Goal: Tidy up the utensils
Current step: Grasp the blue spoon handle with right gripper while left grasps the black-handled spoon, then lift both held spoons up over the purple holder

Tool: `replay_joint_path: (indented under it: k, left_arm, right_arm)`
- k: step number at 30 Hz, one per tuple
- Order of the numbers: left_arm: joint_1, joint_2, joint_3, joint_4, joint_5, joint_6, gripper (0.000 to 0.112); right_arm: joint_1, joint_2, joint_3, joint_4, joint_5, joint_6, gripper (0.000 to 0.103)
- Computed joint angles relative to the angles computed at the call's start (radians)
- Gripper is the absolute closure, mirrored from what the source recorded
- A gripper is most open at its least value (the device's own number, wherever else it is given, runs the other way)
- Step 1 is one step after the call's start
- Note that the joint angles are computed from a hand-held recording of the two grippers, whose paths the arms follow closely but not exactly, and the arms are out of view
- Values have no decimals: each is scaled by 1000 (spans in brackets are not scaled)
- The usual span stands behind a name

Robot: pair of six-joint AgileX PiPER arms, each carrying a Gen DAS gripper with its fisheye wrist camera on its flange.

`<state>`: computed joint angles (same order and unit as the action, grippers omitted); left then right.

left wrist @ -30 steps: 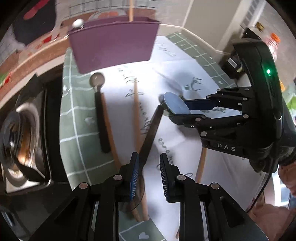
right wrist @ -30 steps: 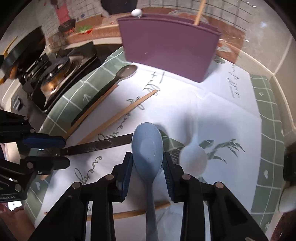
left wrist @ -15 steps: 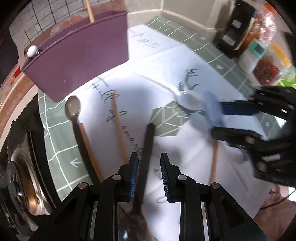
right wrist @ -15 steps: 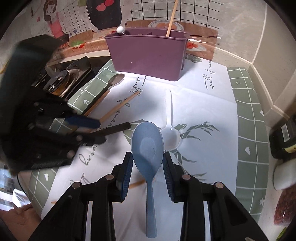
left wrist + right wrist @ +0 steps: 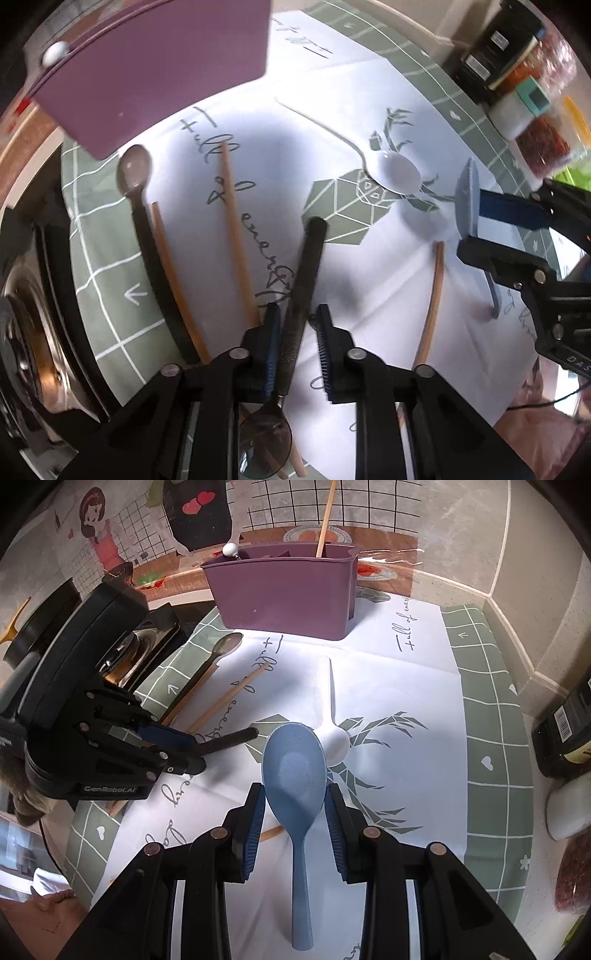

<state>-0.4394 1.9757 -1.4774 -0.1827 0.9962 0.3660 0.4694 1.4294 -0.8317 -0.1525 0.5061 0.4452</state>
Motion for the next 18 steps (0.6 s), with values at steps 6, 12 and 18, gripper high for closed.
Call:
replay_joint_path:
  k: [6, 12, 18]
  left_arm:
    - [63, -214, 304, -131, -286, -28, 100]
    - [205, -411, 467, -441, -389, 87, 100]
    - [251, -538, 513, -579, -451, 198, 100]
  right_arm:
    - [23, -6, -26, -31, 9, 64, 72]
    - [63, -4, -93, -96, 49, 142, 73]
    - [116, -16, -181, -193, 116, 208, 73]
